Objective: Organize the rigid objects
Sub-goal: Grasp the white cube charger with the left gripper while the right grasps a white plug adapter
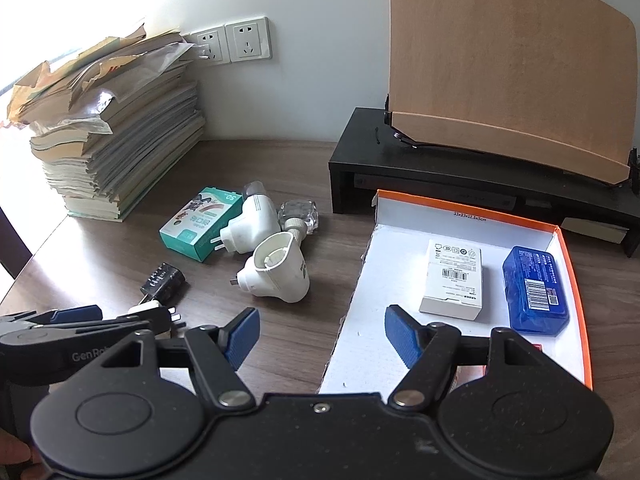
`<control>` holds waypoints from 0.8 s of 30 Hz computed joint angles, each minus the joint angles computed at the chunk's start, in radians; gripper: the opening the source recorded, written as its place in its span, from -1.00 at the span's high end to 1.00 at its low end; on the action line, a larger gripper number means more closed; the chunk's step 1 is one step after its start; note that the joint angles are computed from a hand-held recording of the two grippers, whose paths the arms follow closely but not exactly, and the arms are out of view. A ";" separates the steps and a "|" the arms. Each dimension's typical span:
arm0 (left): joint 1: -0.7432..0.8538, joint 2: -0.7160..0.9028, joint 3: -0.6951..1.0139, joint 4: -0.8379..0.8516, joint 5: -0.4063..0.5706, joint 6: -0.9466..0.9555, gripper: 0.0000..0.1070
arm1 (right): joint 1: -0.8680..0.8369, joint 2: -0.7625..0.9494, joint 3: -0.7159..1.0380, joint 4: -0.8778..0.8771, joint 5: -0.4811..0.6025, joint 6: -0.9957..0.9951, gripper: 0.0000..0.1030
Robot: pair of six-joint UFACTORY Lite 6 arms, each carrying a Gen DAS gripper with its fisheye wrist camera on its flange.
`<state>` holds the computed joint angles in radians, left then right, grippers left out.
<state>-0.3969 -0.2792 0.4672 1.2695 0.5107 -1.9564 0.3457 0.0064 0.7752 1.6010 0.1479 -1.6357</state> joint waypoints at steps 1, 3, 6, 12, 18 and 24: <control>0.004 0.007 -0.005 0.014 0.002 -0.019 -0.58 | -0.003 0.012 0.007 -0.001 0.003 -0.001 -0.60; 0.007 0.022 -0.017 0.056 0.012 -0.076 -0.61 | -0.009 0.033 0.020 -0.003 0.009 -0.007 -0.60; 0.017 0.072 -0.008 0.098 0.017 -0.130 -0.68 | -0.018 0.075 0.047 -0.009 0.018 -0.011 -0.60; 0.047 0.209 0.038 0.172 0.024 -0.236 -0.70 | -0.031 0.158 0.100 0.007 0.049 -0.063 -0.60; 0.063 0.295 0.051 0.297 0.030 -0.350 -0.45 | -0.033 0.236 0.159 0.008 0.077 -0.103 -0.60; 0.093 0.339 0.046 0.433 0.006 -0.453 0.10 | -0.020 0.320 0.231 0.016 0.113 -0.150 -0.65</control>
